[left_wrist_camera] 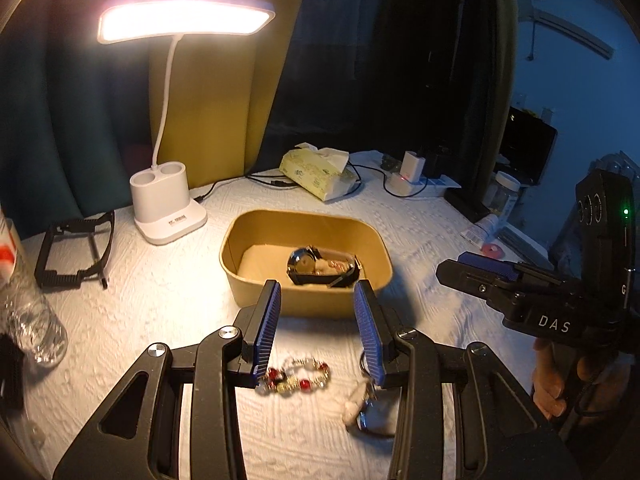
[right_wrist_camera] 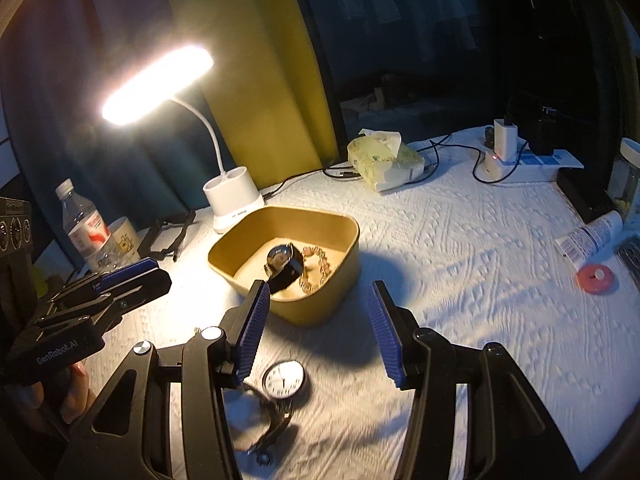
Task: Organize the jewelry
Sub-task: 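Close the right gripper on the brown leather-strap watch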
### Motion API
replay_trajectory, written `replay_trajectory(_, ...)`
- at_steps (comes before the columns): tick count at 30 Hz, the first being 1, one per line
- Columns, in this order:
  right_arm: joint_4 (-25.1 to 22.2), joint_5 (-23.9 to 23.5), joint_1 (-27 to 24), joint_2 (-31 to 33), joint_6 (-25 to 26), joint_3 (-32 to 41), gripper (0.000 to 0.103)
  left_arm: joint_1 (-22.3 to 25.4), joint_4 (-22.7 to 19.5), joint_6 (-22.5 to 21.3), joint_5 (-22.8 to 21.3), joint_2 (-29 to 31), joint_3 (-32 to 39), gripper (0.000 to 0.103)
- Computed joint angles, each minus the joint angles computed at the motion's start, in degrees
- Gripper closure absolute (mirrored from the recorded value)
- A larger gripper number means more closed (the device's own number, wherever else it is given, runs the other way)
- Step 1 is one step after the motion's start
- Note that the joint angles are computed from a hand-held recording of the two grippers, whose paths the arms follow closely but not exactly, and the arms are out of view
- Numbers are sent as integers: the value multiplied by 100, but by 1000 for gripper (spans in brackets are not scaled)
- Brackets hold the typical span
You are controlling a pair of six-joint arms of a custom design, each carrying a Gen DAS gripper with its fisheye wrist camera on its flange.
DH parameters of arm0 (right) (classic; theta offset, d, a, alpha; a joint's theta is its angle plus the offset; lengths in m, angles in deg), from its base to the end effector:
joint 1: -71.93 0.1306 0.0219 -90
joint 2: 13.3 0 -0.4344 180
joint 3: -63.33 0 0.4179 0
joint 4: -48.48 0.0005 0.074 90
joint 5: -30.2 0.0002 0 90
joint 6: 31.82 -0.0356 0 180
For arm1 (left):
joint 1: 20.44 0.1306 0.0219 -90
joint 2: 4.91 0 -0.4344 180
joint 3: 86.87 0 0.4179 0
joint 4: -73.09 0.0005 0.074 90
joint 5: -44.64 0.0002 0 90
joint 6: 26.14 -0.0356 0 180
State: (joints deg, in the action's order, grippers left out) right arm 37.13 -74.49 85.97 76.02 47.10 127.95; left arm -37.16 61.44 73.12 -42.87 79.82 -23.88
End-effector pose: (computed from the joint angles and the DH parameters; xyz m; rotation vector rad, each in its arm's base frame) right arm 0.4674 0.1257 0.3264 -0.2031 2.2167 0.5253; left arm 0.4414 -0.1347 0.3479 0.1664 2.1627 -0.3085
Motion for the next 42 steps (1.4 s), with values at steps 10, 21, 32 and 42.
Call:
replay_trajectory(10,-26,271,160,-333,33,-464,52,-108,45,103,-30,-360,-466,63)
replay_trajectory(21,-37,582,517,-454,-20,-854,52,-44,69,189,97,-697,-994,63)
replay_trajectory(32,-282,452,925,-47,72,-679,41,240,205,296,319,-839,-1296,63)
replay_trajectory(42,-304,768,1073,96,98,-583,37,479,290,451,607,-767,-1360,63)
